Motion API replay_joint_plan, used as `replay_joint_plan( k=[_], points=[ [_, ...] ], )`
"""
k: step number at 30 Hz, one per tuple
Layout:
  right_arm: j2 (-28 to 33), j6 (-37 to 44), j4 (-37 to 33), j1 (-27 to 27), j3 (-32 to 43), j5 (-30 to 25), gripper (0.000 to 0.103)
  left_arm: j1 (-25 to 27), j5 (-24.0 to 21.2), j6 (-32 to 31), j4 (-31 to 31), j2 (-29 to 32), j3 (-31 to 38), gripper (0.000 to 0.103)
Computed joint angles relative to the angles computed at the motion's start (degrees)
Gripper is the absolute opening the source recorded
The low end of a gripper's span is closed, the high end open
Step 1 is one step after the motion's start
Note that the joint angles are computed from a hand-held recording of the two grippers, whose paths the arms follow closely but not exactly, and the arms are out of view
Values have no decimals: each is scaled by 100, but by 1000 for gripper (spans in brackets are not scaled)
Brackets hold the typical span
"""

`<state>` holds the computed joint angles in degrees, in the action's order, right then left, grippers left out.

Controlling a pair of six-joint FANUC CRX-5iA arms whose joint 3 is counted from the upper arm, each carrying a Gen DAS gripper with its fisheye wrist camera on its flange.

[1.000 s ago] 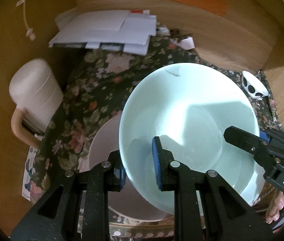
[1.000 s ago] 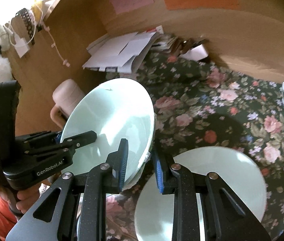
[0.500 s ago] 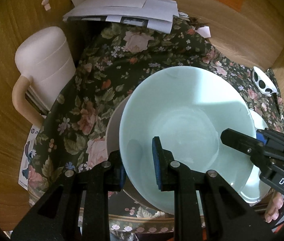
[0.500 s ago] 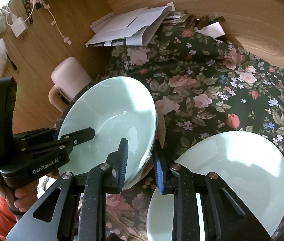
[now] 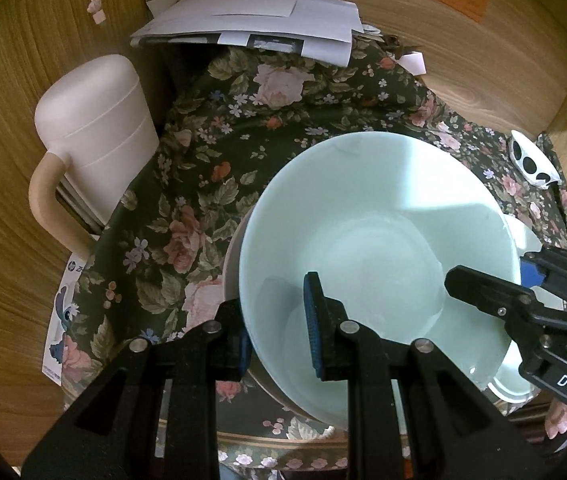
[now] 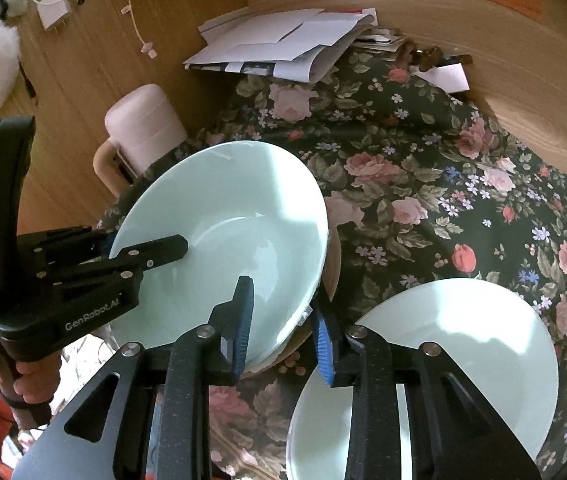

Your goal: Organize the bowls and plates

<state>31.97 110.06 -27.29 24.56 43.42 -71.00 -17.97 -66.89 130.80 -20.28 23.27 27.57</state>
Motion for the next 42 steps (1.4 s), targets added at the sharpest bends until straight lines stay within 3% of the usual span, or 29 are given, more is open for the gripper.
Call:
replay_joint_plan(
  k=[10,18,22,25,30,32,34,39,42],
  points=[
    [95,-103,15,-63,184,-69,28,38,55,26,50,-6,-6,21],
    [-38,-98,-164,-205,61,184,29,71,-90,-67,76,79,188,21],
    [-85,-64,-243,-300,19,249,38,35,-309,-81,-35,198,427,22],
    [-198,-39,-288,-401,-118,458,45,6,-451,-92,-124,283,635,34],
    [-270,-37,-300,-591,-157,648,45,-132,-638,-109,-436,425,1080,37],
    [-329,-68,-273,-676,-227,796,50,-192,-667,-140,-481,479,1231,38],
    [-424,-111,-229,-782,-359,1061,62,-296,-696,-185,-575,565,1459,39],
    [-410,-335,-22,-997,-276,1254,64,-502,-551,-359,-688,801,1967,52],
    [-420,-540,146,-1126,-276,1444,72,-574,-556,-529,-586,1116,2508,59]
  ],
)
